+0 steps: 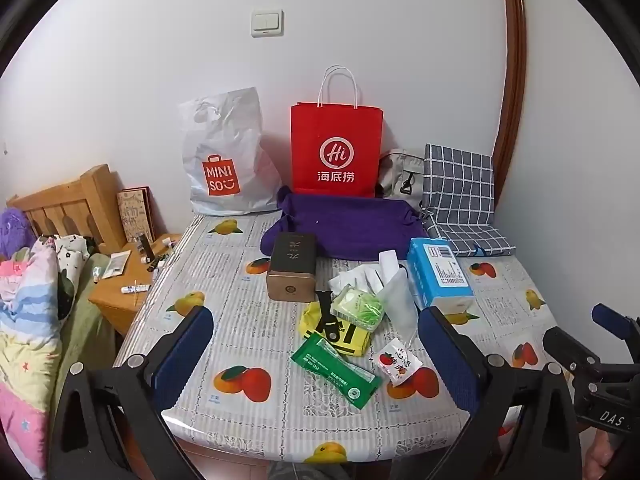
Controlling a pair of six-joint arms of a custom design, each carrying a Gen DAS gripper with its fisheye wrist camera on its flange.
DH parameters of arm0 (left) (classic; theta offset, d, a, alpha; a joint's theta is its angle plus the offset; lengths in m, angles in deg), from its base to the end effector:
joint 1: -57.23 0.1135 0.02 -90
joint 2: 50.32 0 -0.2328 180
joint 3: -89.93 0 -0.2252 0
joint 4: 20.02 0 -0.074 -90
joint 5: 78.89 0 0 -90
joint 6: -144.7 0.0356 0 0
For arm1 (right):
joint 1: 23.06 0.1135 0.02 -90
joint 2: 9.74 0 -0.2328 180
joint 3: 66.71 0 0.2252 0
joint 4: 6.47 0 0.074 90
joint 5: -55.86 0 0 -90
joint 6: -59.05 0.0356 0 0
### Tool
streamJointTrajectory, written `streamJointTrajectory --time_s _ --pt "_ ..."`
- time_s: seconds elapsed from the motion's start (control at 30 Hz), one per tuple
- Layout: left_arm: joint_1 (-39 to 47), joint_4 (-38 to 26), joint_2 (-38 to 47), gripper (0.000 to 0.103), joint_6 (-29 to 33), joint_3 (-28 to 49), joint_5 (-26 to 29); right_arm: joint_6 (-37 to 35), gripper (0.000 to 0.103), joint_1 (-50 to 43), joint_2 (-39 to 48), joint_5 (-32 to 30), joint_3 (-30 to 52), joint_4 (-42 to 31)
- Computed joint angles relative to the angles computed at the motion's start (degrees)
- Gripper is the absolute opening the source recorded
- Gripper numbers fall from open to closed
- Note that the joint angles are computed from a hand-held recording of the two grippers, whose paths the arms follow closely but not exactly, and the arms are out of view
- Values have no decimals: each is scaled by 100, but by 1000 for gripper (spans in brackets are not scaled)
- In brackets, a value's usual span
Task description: Organize soft objects
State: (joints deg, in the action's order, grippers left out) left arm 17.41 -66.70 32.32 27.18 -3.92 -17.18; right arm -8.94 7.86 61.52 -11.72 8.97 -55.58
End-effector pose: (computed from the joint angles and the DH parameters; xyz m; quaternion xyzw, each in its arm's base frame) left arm 0.2349 -0.1739 0.2861 -0.0012 0.8951 -0.0270 0.4450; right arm 0.2178 0.1146 0.2761 0.0043 0.9083 0.0078 0.4182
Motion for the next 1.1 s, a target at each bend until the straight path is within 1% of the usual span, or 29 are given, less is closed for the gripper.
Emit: streamJointTrajectory --time_s 0.03,0.07,0.13,0.2,0.23,0.27,0.3,0.37,0.53,1.1 --pt "19 -20 -3 103 29 4 27 26 103 1 8 23 17 -44" --pt "8 -206 195 103 108 275 -18 57 103 -7 -4 15 6 -46" --pt "-163 -105 152 103 173 187 -296 100 103 -16 -29 9 -25 -44" --pt "-197 -2 42 103 164 25 -305 84 103 -4 32 19 51 -102" --pt "-216 -22 48 103 144 39 -333 123 103 144 124 153 181 -185" --pt "-221 -23 51 103 128 32 -342 122 103 4 -57 -13 23 -118" --pt "-250 -25 45 103 102 24 -365 144 103 25 -68 0 33 -133" --pt "-222 -100 103 103 122 134 -324 189 103 -25 -129 -106 -7 -97" --pt "-269 -198 57 103 105 180 -357 182 103 -50 -214 -84 -51 -98" --pt "-250 -183 82 103 138 183 -339 201 103 -74 -329 -61 -18 -164"
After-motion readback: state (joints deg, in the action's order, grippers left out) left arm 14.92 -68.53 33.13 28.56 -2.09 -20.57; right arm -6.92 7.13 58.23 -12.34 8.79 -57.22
